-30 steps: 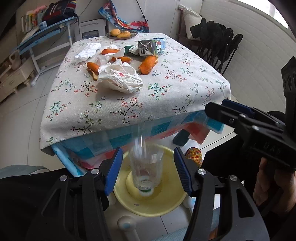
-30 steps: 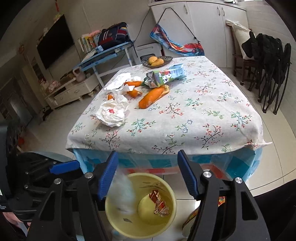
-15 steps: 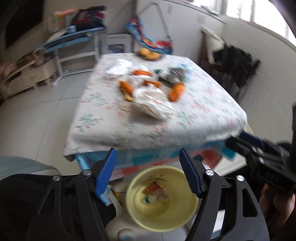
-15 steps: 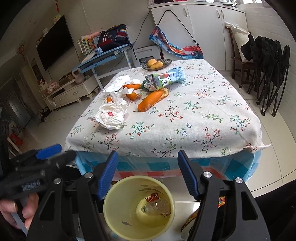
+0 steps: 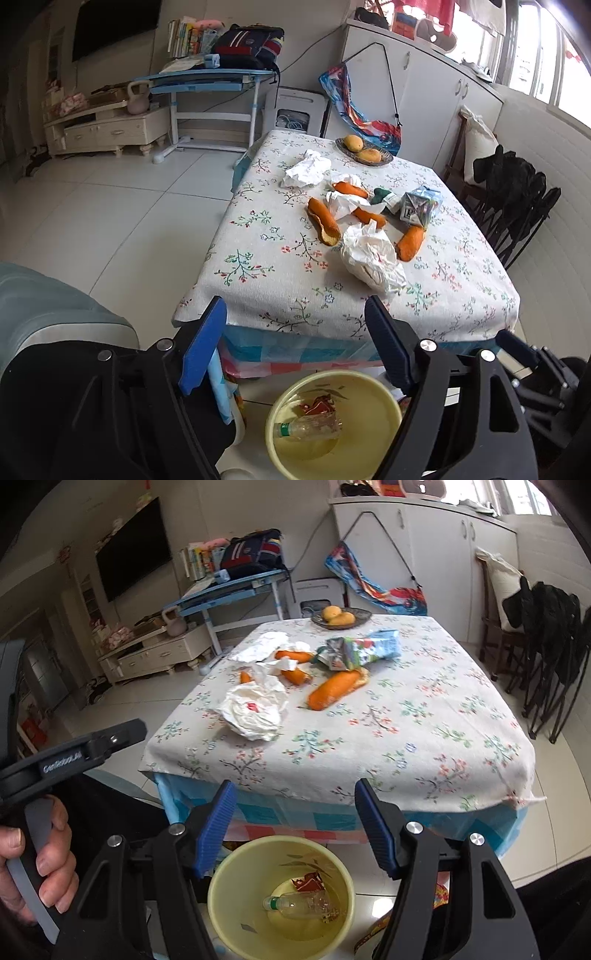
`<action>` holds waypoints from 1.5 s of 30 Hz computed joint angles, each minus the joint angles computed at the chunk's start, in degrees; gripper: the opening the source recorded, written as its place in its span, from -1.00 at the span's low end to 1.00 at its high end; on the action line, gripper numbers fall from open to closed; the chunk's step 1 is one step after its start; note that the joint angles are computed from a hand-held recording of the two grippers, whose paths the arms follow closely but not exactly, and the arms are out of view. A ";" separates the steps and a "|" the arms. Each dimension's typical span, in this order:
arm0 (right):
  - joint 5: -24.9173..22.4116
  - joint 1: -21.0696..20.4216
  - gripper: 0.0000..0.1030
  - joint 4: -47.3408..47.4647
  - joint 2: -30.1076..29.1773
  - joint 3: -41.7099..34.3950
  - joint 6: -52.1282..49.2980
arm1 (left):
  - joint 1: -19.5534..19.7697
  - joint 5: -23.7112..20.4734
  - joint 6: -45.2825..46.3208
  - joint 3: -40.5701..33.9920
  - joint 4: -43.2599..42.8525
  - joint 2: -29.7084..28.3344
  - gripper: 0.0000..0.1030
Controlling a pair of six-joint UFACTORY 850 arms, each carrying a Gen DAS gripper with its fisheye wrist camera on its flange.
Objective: Collect trash
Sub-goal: 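Reach the right gripper to the crumpled tissue and grasp it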
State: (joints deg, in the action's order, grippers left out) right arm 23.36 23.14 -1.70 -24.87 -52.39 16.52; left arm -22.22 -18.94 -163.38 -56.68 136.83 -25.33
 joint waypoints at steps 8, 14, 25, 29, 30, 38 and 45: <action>-2.65 1.24 0.26 -6.55 -3.88 -6.90 2.64 | 1.68 0.77 0.07 -3.27 -0.98 -0.58 0.48; -4.98 1.78 0.32 -10.43 -7.14 -12.06 4.36 | 3.48 1.59 5.00 -7.01 -4.68 -2.21 0.53; -9.66 2.20 0.32 -16.70 -13.04 -20.22 8.23 | 6.19 7.04 20.40 -14.92 -22.38 -7.68 0.54; -12.53 2.40 0.33 -18.13 -16.17 -24.66 8.66 | 6.56 7.97 30.10 -17.32 -32.61 -9.63 0.54; -13.06 2.38 0.32 -19.14 -16.68 -25.39 9.65 | 6.58 8.00 32.65 -18.01 -35.09 -10.22 0.54; -13.60 0.58 -0.46 -39.19 -18.61 -28.17 32.00 | 6.60 9.07 60.97 -24.73 -61.96 -15.24 0.54; -7.59 -1.61 -0.54 -41.53 -13.61 -21.04 36.53 | 5.59 8.22 87.66 -31.72 -86.16 -20.31 0.54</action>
